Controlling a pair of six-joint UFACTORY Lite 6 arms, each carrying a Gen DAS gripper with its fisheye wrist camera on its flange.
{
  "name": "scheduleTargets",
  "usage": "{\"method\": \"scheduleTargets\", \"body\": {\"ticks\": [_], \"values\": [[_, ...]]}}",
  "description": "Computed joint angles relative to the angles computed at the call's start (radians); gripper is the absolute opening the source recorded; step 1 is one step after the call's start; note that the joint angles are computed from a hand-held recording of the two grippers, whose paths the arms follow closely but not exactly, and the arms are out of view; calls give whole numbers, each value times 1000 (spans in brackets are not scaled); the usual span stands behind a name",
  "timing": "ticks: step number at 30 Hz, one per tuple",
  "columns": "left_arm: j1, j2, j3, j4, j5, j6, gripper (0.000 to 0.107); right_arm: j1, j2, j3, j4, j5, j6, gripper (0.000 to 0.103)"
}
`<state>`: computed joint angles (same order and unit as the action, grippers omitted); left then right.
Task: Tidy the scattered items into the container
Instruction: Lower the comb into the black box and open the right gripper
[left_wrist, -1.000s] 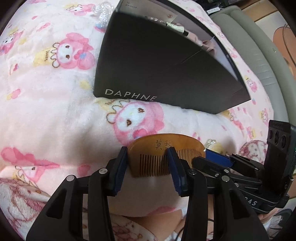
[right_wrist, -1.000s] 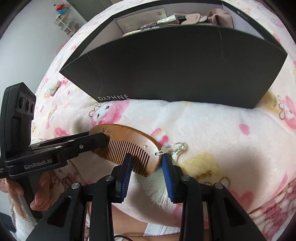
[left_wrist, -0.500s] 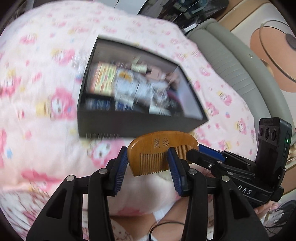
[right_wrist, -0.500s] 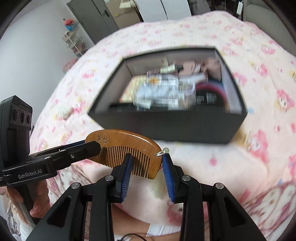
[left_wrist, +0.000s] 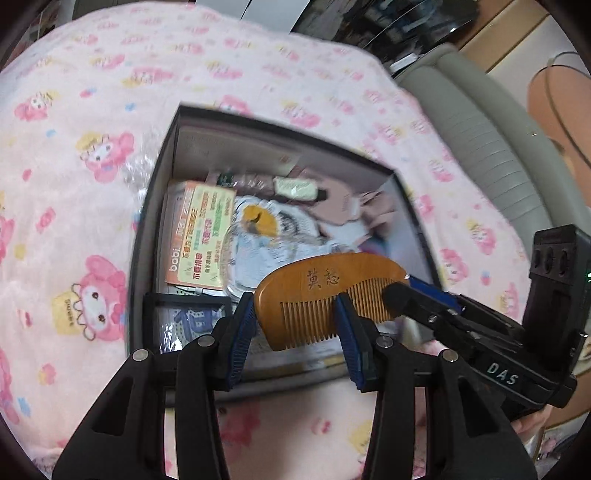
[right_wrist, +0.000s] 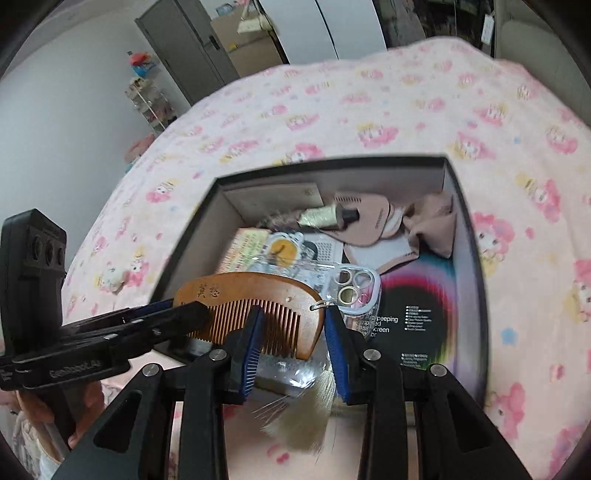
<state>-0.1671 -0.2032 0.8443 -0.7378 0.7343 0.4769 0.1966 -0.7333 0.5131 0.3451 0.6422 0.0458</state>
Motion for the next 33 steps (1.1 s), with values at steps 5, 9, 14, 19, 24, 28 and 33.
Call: {"method": "scheduleTargets", "body": {"ticks": [5,9,14,19,24,28,33], "values": [[-39,37,20,0,-70,-14,43,21,98,53,-49,-95,16,31],[-37,51,26,21,-46,-22,43,18,142,48,-32,-93,9,31],[-76,84,5,92,-34,-80,44,-45,110,-57,111,7,-121,31],[-157,110,25,247,-48,-239,45,-88,116,-76,152,17,-180,31],[-175,50,9,226,-76,-251,46,-46,38,-94,74,-37,-112,31],[-204,96,25,249,-79,-293,46,1,116,-79,-9,-66,-31,31],[-250,148,36,341,-108,-377,46,-64,190,-85,40,-65,-101,31]]}}
